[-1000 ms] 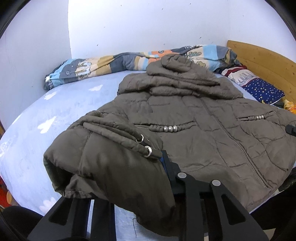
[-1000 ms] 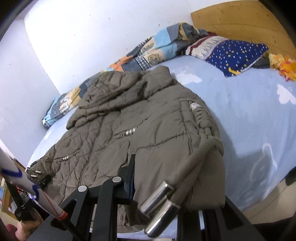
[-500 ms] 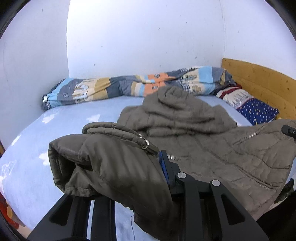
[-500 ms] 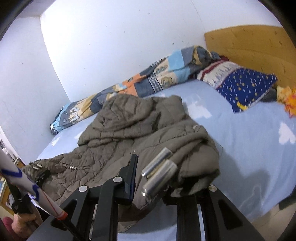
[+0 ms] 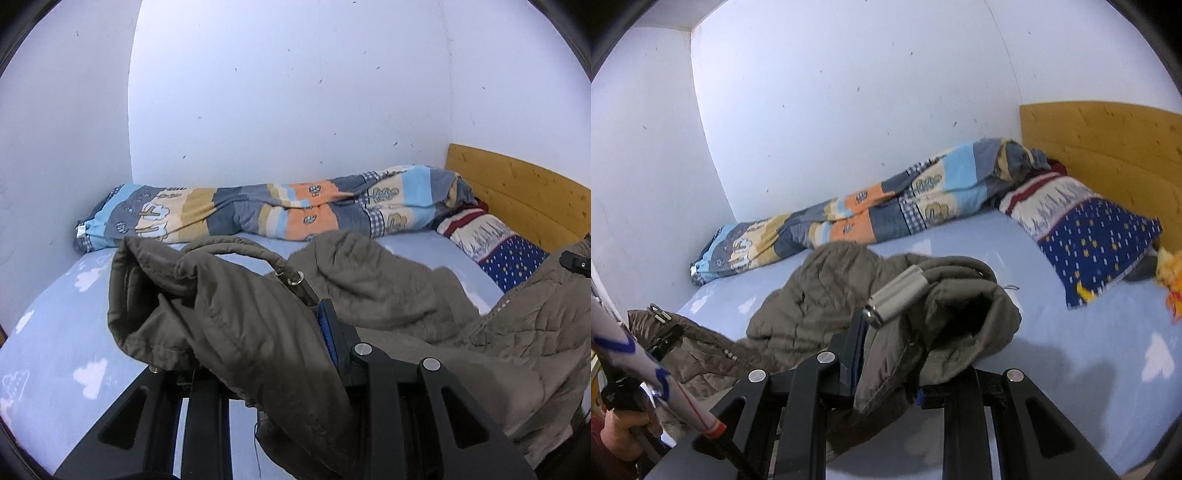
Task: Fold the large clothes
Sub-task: 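Lay the folded hem down and open both grippers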
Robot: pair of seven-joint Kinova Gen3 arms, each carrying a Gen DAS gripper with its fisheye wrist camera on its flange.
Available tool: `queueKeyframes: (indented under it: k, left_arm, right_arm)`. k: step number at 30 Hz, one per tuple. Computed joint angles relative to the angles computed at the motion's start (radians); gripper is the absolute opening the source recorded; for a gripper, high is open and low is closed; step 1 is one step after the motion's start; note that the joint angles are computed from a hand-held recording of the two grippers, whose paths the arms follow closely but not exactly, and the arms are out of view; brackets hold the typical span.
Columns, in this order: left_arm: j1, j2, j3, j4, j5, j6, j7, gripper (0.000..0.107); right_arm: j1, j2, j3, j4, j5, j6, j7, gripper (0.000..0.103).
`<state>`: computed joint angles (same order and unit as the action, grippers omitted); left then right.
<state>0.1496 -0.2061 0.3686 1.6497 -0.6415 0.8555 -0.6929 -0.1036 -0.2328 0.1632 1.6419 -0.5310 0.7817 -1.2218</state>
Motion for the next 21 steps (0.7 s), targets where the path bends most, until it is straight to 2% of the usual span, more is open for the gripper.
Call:
queueKeyframes:
  k: [2, 5, 10, 14, 17, 19, 21]
  left_arm:
    - [-0.02, 0.033, -0.019, -0.044, 0.032, -0.017, -0.046, 0.027]
    - [-0.11, 0.085, -0.007, -0.117, 0.127, -0.043, -0.143, 0.029]
    - [-0.106, 0.201, -0.134, -0.256, 0.33, -0.053, -0.316, 0.031]
    - [-0.17, 0.289, -0.163, -0.36, 0.493, -0.039, -0.453, 0.039]
    - [-0.163, 0.33, -0.233, -0.416, 0.615, -0.027, -0.547, 0.044]
    - [-0.125, 0.351, -0.3, -0.448, 0.674, -0.012, -0.605, 0.045]
    - [-0.122, 0.355, -0.316, -0.449, 0.704, -0.022, -0.642, 0.045]
  right_arm:
    - [-0.005, 0.05, 0.007, -0.058, -0.012, 0.005, 0.003, 0.022]
    - [0.039, 0.123, -0.041, -0.144, -0.017, 0.005, -0.008, 0.022]
    - [0.07, 0.261, -0.115, -0.3, 0.052, -0.006, -0.067, 0.022]
    - [0.087, 0.415, -0.159, -0.485, 0.139, 0.034, -0.175, 0.022]
    - [0.074, 0.535, -0.167, -0.624, 0.224, 0.056, -0.257, 0.022]
    - [0.048, 0.621, -0.14, -0.717, 0.254, 0.067, -0.298, 0.022]
    - [0.024, 0.691, -0.108, -0.81, 0.272, 0.108, -0.33, 0.022]
